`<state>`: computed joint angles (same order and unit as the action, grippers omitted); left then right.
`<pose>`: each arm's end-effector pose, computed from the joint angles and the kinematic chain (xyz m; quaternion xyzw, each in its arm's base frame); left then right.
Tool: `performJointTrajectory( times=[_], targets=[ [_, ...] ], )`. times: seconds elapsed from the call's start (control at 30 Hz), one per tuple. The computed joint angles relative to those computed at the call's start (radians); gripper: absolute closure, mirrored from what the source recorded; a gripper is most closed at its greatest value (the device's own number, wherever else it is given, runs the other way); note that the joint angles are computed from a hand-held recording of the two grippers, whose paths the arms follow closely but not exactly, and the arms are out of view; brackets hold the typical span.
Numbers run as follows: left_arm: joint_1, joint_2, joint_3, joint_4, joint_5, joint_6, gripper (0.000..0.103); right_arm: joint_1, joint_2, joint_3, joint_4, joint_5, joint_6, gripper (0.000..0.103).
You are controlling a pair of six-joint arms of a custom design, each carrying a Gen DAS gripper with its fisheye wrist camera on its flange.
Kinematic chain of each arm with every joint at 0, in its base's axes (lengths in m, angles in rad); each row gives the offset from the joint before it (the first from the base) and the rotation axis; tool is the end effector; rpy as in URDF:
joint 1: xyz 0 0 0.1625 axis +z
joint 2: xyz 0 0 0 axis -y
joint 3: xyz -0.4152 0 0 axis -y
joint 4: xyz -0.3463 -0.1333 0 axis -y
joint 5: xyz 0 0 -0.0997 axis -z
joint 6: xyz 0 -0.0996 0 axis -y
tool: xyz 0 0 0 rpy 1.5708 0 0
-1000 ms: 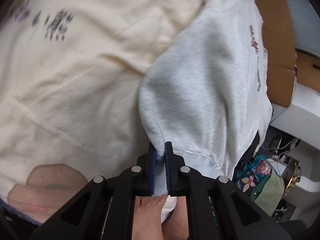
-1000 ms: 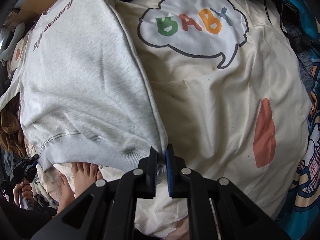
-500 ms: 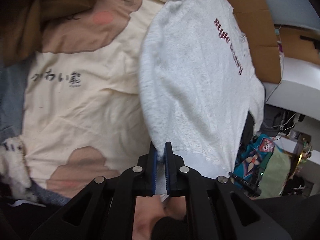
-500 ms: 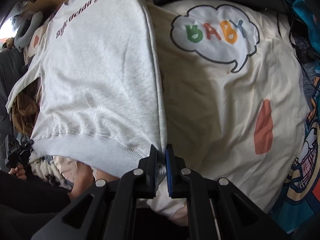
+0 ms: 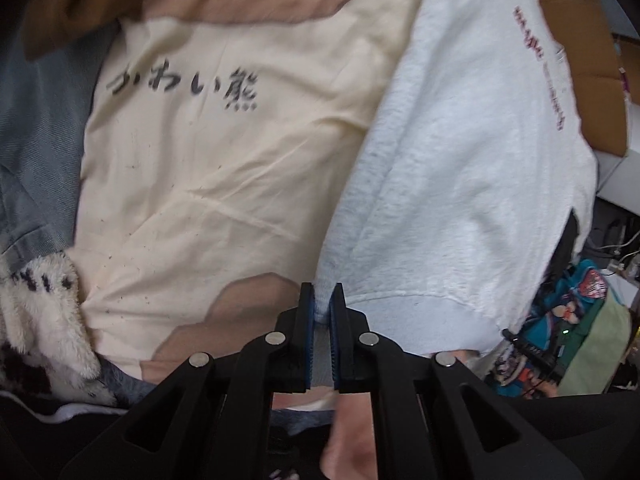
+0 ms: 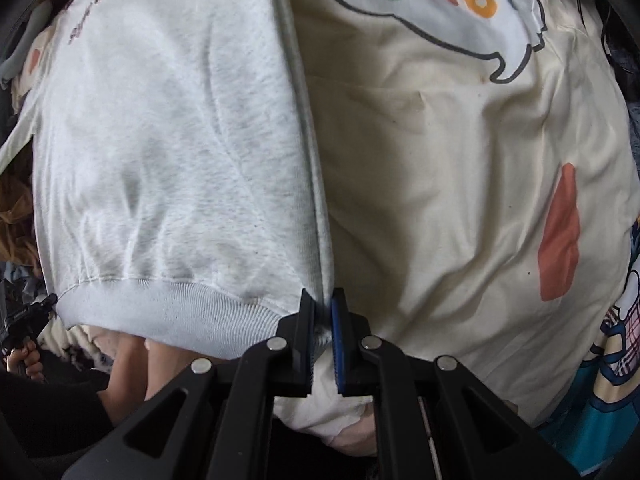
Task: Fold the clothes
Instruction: 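Hold the hem with both grippers, then open both grippers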
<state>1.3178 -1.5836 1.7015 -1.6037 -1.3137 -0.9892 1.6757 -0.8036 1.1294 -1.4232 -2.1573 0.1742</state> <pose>0.0460 -0.4558 0.4325 -0.3515 0.9264 -0.0403 0.1287 0.1476 -0.6553 0.2313 0.0355 -0.9324 -0.1832 0.3095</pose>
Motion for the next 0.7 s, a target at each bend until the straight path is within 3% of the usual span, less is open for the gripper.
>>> performJointTrajectory(
  times=[0.3, 0.6, 0.67, 0.7],
  targets=[
    [0.054, 0.03, 0.042, -0.009, 0.027, 0.034, 0.097, -0.016, 0.032, 0.041, -0.042, -0.056, -0.024, 0.097],
    [0.047, 0.025, 0.065, -0.034, 0.04, -0.034, 0.091, -0.024, 0.024, 0.084, -0.098, -0.061, -0.021, 0.096],
    [0.037, 0.025, 0.053, -0.008, 0.042, -0.067, 0.08, -0.028, 0.009, 0.097, -0.121, -0.04, -0.011, 0.092],
    [0.027, 0.026, 0.042, 0.015, 0.049, -0.084, 0.068, -0.028, 0.001, 0.103, -0.131, -0.031, -0.006, 0.087]
  ],
)
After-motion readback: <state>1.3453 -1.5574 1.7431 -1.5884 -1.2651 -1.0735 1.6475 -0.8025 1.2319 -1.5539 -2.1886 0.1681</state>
